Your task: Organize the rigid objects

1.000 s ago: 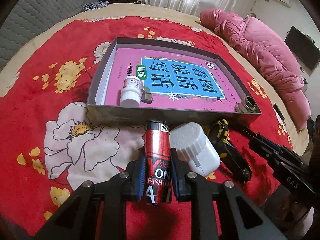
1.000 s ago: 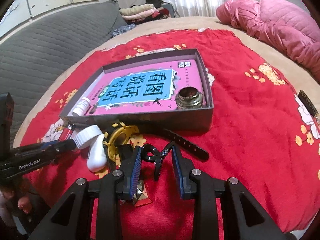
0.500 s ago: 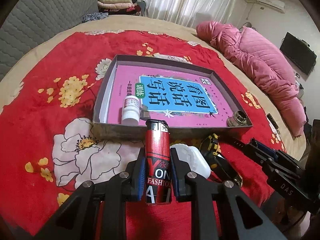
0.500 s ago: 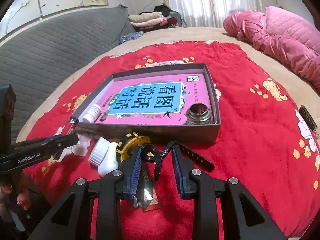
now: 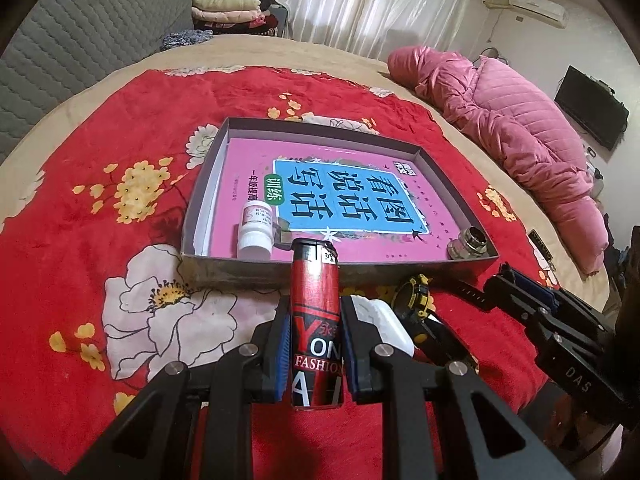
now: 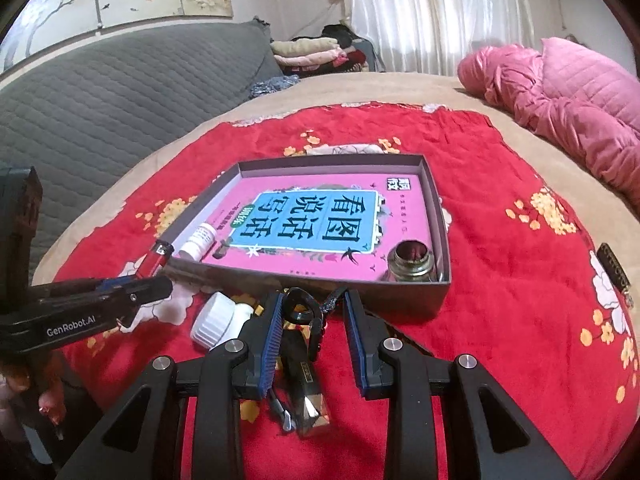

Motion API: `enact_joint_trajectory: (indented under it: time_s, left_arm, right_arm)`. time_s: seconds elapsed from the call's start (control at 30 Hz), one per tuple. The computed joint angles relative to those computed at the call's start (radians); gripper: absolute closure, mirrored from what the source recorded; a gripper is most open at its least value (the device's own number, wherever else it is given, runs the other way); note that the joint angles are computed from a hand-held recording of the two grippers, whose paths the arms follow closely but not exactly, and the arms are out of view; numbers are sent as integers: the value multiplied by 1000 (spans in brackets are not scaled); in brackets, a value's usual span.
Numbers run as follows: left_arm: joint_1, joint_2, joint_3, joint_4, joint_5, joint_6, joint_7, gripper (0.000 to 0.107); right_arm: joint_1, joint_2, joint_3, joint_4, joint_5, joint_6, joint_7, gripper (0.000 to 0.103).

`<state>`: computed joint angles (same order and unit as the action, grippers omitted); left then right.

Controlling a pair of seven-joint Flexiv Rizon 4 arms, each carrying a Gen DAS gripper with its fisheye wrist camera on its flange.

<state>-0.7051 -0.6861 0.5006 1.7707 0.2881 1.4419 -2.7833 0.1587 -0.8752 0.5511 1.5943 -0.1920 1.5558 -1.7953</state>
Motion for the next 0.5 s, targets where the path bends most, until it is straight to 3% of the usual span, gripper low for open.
enact_joint_trajectory:
  time_s: [0.5]
  left_arm:
    - [8,-24,16,-32,-24,15,22,85]
  right_arm:
    - [34,-18,-26,-44,-18,16,16,72]
